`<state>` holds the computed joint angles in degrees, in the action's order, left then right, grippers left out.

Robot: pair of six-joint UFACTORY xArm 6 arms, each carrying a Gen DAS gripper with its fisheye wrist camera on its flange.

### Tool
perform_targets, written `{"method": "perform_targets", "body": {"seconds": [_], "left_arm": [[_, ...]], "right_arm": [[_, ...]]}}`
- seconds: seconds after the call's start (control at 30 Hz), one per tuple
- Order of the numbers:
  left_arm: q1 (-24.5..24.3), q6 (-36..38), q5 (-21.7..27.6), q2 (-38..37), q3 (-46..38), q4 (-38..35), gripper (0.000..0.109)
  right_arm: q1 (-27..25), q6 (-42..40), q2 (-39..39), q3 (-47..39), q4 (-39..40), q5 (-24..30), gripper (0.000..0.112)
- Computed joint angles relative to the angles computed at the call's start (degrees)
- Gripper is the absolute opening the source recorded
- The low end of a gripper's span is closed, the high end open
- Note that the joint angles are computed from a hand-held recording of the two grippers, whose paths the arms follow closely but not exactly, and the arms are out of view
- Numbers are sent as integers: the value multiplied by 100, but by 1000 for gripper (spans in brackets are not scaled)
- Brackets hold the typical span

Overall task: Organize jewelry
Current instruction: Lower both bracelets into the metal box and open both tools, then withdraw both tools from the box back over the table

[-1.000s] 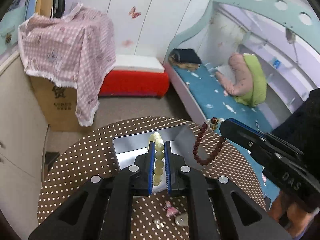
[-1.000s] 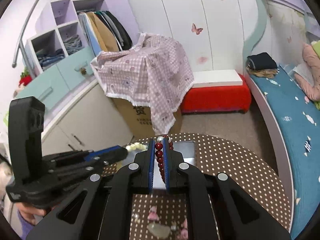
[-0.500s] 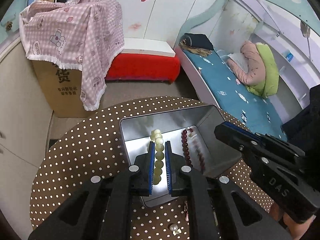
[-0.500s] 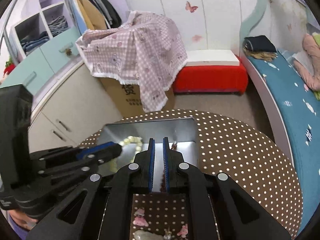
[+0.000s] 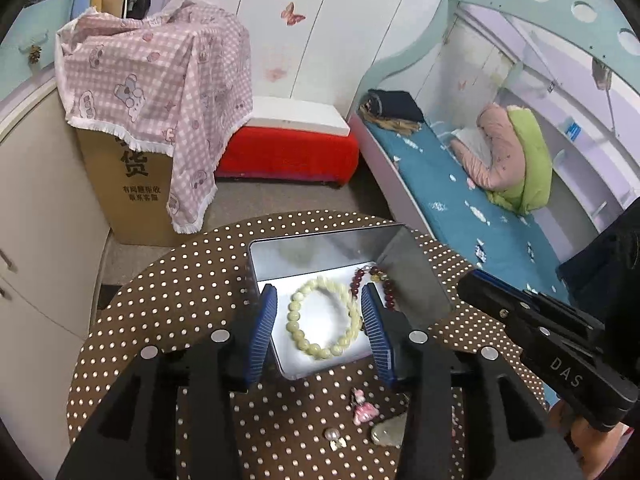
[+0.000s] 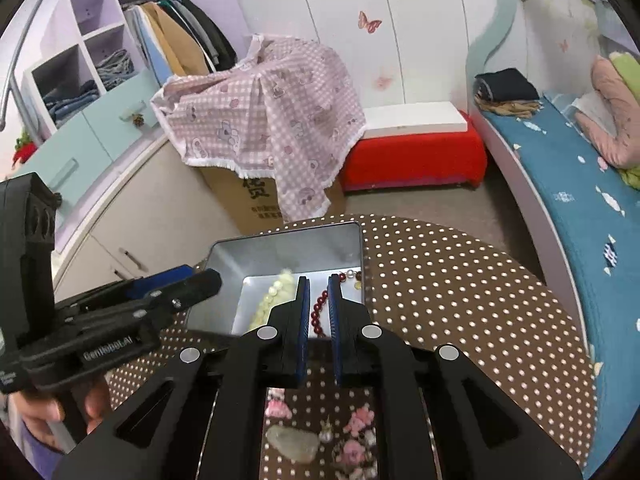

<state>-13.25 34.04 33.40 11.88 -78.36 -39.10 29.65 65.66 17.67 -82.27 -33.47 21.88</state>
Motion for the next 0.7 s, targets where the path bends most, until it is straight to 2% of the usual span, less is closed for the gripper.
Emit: {"method": "perform_targets", "body": {"seconds": [0.17,0.27,0.33,0.47,0.53,0.57,0.7], "left_arm": [[-33,103,-492,-666,751,-113,48],[-100,48,-1034,-1196,1400,33,57],[-155,-54,-1465,-1605,1909,157,59],[-146,-190,-1736,-2212,2549,209,68],[-158,-171,-1902,-2506,2844,135,76],[-169,-294,-1999,-2624,2973,253,77],[-241,-560,-2341,-3187,3554,508,80]], "right_arm": [[147,612,-617,555,-632,171,11],[301,1097,-1012,911,-1141,344,11],[434,1394,-1251,1106,-1417,513,11],[746,1972,-1717,1455,-1983,920,12],[939,2235,-1886,1549,-2245,1190,32],[1045,2401,-1975,1603,-2403,1350,58],[1422,2552,-2228,1731,-2674,1815,61]]}}
